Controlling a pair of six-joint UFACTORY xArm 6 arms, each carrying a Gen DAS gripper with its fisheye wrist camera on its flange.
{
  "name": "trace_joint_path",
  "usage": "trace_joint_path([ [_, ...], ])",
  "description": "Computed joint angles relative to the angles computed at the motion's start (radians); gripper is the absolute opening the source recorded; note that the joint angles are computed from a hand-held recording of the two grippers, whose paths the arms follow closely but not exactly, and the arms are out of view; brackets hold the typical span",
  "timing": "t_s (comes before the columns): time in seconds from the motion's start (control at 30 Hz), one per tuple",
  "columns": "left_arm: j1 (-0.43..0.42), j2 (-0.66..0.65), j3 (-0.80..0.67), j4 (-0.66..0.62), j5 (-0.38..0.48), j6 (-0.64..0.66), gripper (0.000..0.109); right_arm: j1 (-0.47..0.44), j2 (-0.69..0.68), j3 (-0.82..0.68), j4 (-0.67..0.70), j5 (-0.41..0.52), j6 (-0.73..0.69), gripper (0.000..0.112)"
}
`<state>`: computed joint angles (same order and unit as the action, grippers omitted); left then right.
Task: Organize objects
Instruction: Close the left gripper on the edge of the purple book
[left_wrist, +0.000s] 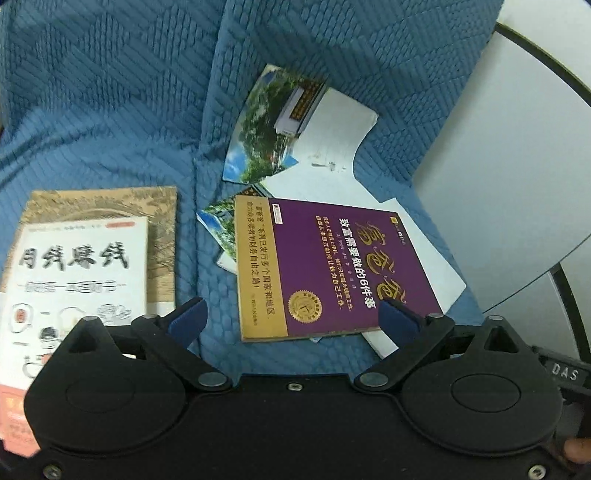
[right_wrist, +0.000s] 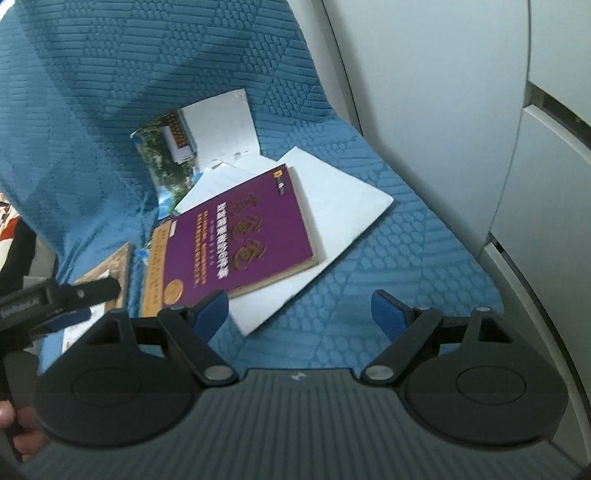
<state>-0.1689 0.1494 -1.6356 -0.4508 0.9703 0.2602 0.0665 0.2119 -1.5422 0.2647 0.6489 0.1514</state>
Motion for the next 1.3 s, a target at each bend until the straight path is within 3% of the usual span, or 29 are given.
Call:
trace_joint_path([
  [0.2,-0.012,0.067,-0.031,0.002,0.004,-0.009,0.09,-0.013,0.135,-0.128,0.05,-0.009,-0.101,0.065],
  [0.43,-0.02,0.104,-0.043,0.011,0.013,-0.017,0.089,-0.011,0.263,-0.248,0.089,-0.014,-0.157,0.064],
  [0.57,-0.022,0.112,-0.041,-0.019,0.016,-0.004,0.087,-0.014,0.302,-0.288,0.116,0.006,-0.172,0.058],
  [0.7,-0.022,0.12,-0.047,-0.025,0.025,-0.013,0.087,-0.027,0.318,-0.317,0.239,0.06,-0.247,0.056],
  [0.9,-0.003,0.097,-0.029,-0.075,0.04,0.012,0.087,-0.029,0.29,-0.297,0.268,0.079,-0.268,0.056],
  [0.97,0.009,0.086,-0.028,-0.089,0.08,0.037,0.087,-0.033,0.269,-0.276,0.275,0.093,-0.245,0.056],
  [1.07,0.026,0.054,-0.007,-0.1,0.127,0.073,0.086,-0.036,0.199,-0.193,0.269,0.102,-0.218,0.056],
  [1.3,0.049,-0.073,0.11,-0.124,0.146,0.12,0.086,-0.022,-0.008,0.039,0.257,0.126,-0.193,0.056],
])
